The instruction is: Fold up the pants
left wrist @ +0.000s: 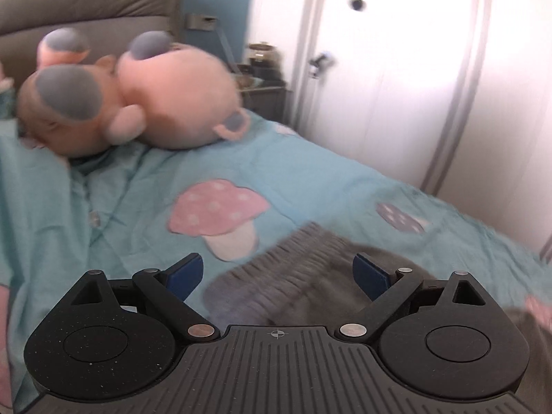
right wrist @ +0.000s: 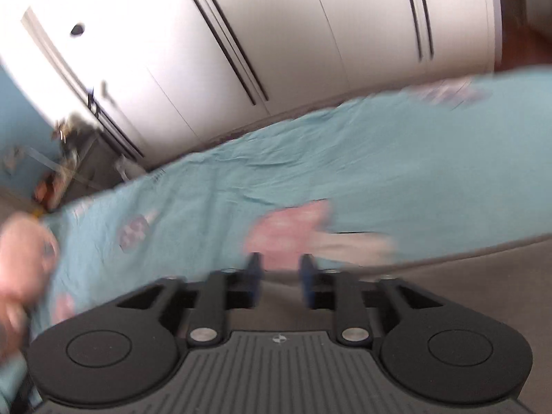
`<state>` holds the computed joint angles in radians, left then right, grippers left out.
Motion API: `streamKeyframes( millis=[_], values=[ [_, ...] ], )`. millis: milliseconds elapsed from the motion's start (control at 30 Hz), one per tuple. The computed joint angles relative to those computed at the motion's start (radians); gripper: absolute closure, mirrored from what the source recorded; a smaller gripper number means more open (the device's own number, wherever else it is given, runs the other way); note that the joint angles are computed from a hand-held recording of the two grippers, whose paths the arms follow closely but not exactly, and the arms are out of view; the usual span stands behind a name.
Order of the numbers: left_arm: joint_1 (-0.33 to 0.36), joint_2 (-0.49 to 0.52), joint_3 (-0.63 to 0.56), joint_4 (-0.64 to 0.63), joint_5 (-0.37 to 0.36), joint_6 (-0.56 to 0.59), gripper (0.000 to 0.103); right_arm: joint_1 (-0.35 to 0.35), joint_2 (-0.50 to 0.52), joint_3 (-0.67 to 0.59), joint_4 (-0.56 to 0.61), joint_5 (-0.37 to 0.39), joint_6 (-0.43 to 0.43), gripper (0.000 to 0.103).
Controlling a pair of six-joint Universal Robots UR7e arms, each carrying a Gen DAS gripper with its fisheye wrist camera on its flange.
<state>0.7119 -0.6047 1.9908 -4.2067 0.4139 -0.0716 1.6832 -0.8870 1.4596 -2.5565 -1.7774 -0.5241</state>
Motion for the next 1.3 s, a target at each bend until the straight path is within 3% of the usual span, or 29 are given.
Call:
streamKeyframes(
  millis=[33, 100, 267, 300, 400, 567, 633, 767, 833, 900, 1067, 1133, 1167, 1200, 1300],
  values=[
    [0.003, 0.012, -0.018, -0.006, -0.002, 0.043, 0.006, -0.009, -0.036, 0.003, 0.000, -0.037, -0.054, 0.047],
    [0.007, 0.035, -0.046, 0.004, 0.002, 0.112, 0.006, -0.030, -0.094, 0.006, -0.021, -0.125, -0.148, 0.022],
    [-0.005, 0.081, -0.126, -0.038, 0.032, 0.266, 0.006, -0.103, -0.181, -0.073, 0.000, -0.445, -0.315, 0.017],
    [-0.009, 0.087, -0.134, -0.035, 0.037, 0.275, 0.006, -0.123, -0.190, -0.099, -0.012, -0.474, -0.338, 0.016],
    [-0.010, 0.108, -0.188, -0.030, 0.064, 0.318, 0.006, -0.203, -0.248, -0.143, -0.034, -0.376, -0.316, 0.010],
    [-0.016, 0.153, -0.295, -0.103, 0.075, 0.450, 0.006, -0.381, -0.297, -0.165, -0.034, -0.165, -0.085, 0.011],
    [-0.019, 0.178, -0.331, -0.089, 0.095, 0.492, 0.006, -0.456, -0.303, -0.139, -0.071, -0.082, 0.024, 0.018],
    [-0.026, 0.204, -0.356, -0.027, 0.119, 0.503, 0.006, -0.578, -0.296, -0.145, -0.045, 0.079, 0.289, 0.053],
    [-0.028, 0.209, -0.372, -0.046, 0.130, 0.509, 0.006, -0.625, -0.294, -0.150, -0.013, 0.197, 0.367, 0.057],
    [-0.028, 0.207, -0.388, -0.096, 0.140, 0.535, 0.006, -0.647, -0.288, -0.157, 0.004, 0.281, 0.364, 0.056],
    [-0.027, 0.213, -0.404, -0.142, 0.150, 0.567, 0.006, -0.636, -0.236, -0.205, -0.016, 0.307, 0.355, 0.053],
    [-0.022, 0.216, -0.413, -0.146, 0.166, 0.579, 0.006, -0.632, -0.235, -0.214, 0.004, 0.347, 0.348, 0.060],
    [-0.019, 0.214, -0.417, -0.157, 0.173, 0.588, 0.006, -0.631, -0.237, -0.211, 0.001, 0.357, 0.336, 0.073],
    [-0.016, 0.212, -0.420, -0.174, 0.179, 0.598, 0.006, -0.628, -0.236, -0.197, -0.028, 0.366, 0.315, 0.075],
    [-0.011, 0.200, -0.421, -0.224, 0.190, 0.618, 0.006, -0.610, -0.221, -0.186, -0.070, 0.298, 0.307, 0.071]
  ],
)
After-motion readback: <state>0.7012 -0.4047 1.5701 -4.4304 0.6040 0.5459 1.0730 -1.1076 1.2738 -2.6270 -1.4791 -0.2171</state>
